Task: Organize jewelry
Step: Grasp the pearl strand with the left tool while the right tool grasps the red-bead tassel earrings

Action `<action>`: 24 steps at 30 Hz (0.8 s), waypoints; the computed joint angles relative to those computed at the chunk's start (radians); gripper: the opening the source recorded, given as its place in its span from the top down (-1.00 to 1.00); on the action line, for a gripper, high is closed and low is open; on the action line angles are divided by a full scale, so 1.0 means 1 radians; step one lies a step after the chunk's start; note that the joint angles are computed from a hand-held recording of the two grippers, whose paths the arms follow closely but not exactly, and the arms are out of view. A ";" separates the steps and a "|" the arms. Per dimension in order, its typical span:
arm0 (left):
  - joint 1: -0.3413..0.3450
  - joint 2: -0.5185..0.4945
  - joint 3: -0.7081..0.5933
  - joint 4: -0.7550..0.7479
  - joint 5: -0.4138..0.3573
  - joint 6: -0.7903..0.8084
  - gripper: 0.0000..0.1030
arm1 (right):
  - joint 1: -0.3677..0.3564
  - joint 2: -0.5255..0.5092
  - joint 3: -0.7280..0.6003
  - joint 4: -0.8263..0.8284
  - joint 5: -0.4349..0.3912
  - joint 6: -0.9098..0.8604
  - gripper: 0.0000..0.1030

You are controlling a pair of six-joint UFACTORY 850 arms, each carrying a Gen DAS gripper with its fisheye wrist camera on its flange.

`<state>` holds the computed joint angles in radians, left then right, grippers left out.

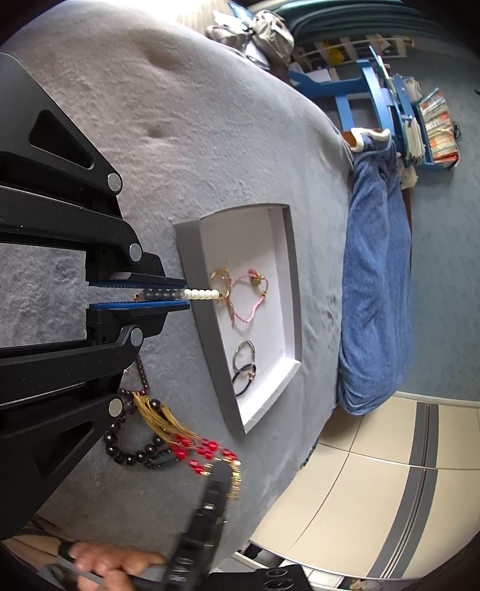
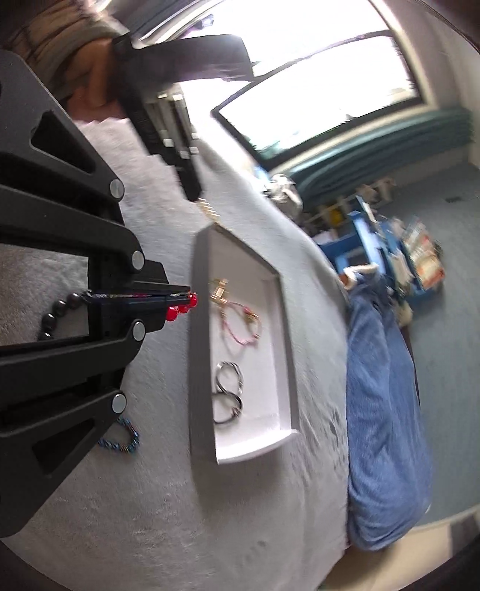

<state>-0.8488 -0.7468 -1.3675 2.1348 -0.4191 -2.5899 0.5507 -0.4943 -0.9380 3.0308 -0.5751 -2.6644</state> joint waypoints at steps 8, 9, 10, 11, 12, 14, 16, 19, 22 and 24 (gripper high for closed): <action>-0.001 -0.001 -0.011 0.046 -0.004 -0.034 0.88 | -0.055 0.026 0.029 -0.032 -0.069 0.107 1.00; -0.001 -0.003 -0.016 0.050 -0.005 -0.034 0.88 | -0.059 0.027 0.026 -0.027 -0.067 0.104 1.00; -0.001 -0.003 -0.017 0.055 -0.005 -0.038 0.88 | -0.060 0.027 0.025 -0.020 -0.066 0.098 1.00; -0.001 -0.004 -0.018 0.059 -0.006 -0.042 0.88 | -0.063 0.025 0.023 -0.017 -0.065 0.096 1.00; -0.001 -0.005 -0.021 0.061 -0.006 -0.040 0.88 | -0.066 0.024 0.021 -0.019 -0.065 0.099 1.00; -0.001 -0.007 -0.026 0.059 -0.006 -0.031 0.88 | -0.070 0.019 0.016 -0.017 -0.064 0.098 1.00; 0.000 -0.010 -0.034 0.059 -0.007 -0.024 0.88 | -0.074 0.016 0.011 -0.022 -0.063 0.101 1.00; 0.004 -0.016 -0.044 0.062 -0.006 -0.018 0.88 | -0.077 0.015 0.009 -0.021 -0.065 0.093 1.00; 0.011 -0.026 -0.062 0.055 0.000 -0.009 0.88 | -0.082 0.006 -0.008 -0.018 -0.056 0.082 1.00; 0.013 -0.033 -0.074 0.046 0.004 0.002 0.88 | -0.087 0.001 -0.022 -0.018 -0.051 0.072 1.00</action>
<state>-0.8354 -0.7800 -1.4415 2.1807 -0.4155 -2.5884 0.4634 -0.4932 -0.9602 3.0125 -0.6259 -2.5923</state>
